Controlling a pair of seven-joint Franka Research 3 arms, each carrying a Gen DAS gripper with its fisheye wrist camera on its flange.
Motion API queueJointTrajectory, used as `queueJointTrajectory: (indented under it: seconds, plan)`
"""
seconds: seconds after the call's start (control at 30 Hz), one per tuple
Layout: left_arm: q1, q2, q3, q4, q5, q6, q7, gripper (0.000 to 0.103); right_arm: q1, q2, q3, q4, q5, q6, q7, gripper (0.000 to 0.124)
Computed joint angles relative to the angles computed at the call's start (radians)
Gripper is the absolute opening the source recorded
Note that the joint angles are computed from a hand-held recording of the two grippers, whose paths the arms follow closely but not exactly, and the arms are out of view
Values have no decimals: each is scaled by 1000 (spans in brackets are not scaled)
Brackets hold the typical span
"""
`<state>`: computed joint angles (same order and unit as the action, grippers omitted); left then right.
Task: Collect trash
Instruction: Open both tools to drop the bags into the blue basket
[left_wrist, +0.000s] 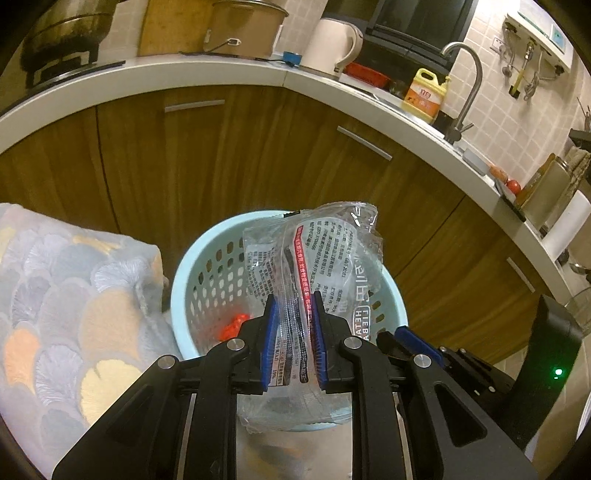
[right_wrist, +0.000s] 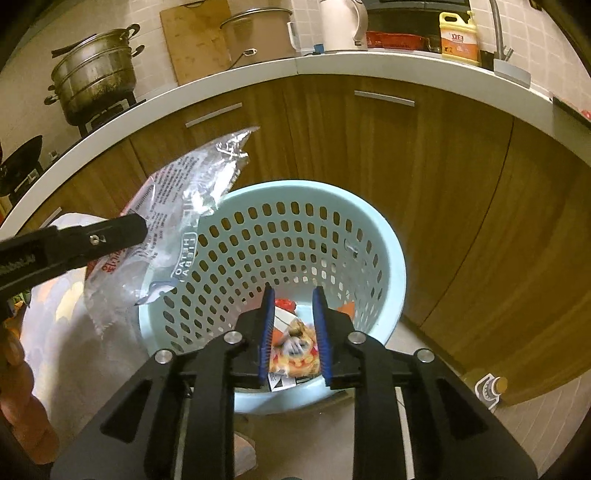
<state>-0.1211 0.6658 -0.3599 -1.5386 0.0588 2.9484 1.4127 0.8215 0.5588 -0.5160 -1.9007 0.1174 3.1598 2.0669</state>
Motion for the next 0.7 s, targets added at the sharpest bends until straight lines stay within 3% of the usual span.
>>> queueJointTrajectory:
  seconds: [0.13,0.27,0.47,0.7]
  plan:
    - [1,13,-5,12,-2,-5,3,21,16,-7,-17,-12,4,8,6,19]
    - [-35,14,34,19,25,-25,-17,46,37,-20,-38,-31,22,26,1,19]
    - [-13,-18,22,-37,27,-12,-8,46,74,-42,-65,-53,44,35,-21,19]
    - [52,-132,-18,-206,1,79,2,49,137,-76,-98,-78,69,55,-52,26]
